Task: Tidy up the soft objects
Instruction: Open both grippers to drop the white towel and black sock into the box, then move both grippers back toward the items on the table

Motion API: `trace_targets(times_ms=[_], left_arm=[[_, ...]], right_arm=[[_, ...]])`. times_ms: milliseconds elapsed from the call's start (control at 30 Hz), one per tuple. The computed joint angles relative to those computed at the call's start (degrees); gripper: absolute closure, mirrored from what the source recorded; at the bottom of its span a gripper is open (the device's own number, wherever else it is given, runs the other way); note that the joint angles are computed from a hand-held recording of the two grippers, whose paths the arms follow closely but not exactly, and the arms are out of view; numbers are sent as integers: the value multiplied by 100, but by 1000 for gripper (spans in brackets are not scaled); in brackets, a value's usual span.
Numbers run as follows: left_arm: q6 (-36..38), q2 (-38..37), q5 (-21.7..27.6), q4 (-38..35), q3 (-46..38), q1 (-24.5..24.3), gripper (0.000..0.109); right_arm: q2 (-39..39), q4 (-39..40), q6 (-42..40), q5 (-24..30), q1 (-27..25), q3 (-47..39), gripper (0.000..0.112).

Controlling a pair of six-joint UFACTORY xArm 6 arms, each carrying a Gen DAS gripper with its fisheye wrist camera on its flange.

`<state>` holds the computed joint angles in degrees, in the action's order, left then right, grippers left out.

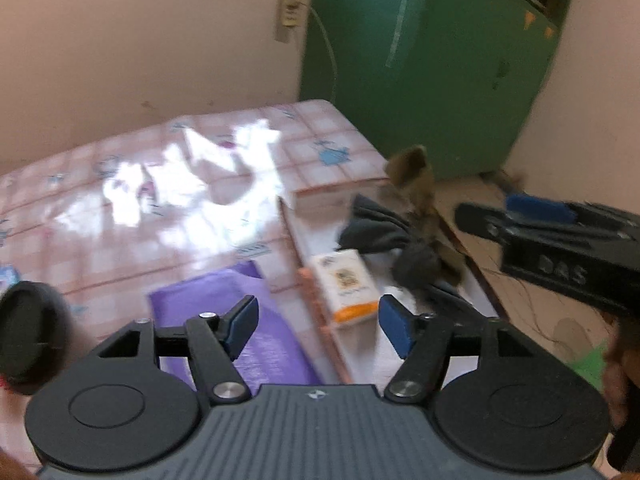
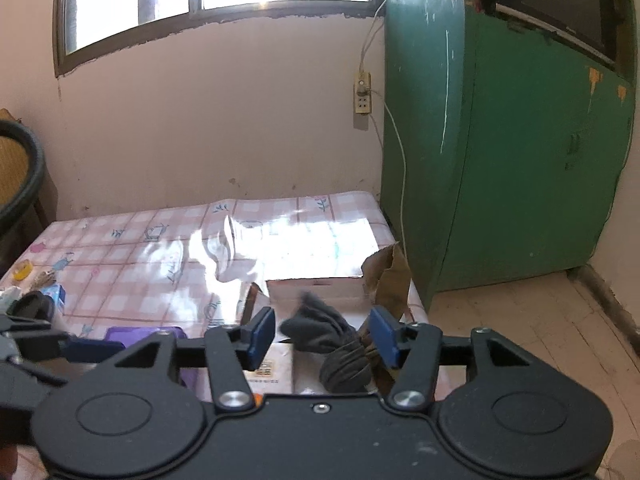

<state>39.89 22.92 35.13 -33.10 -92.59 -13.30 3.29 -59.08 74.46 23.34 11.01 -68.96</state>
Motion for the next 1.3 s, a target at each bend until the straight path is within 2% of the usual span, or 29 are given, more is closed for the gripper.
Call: trace_targets(times_ms=[100,167,400,700,1300], left_arm=[[-217,-90,-175,259,65,80,36],[-353,-123,-253,435,77,125,34],[-417,-251,-262,502,111,429,31],[-447,-268,-288,516,88,821,31],[-806,49,-222,738,-379,1458,31]], right_arm=[[80,181,-156,350,238,-207,41],[122,243,-159,411,328,-305,35],[513,432,-275,712,731,-926,34],[1089,647,-482,756,1094,-1676,34],[2468,1454,-1397,860,1576,-3520,34]])
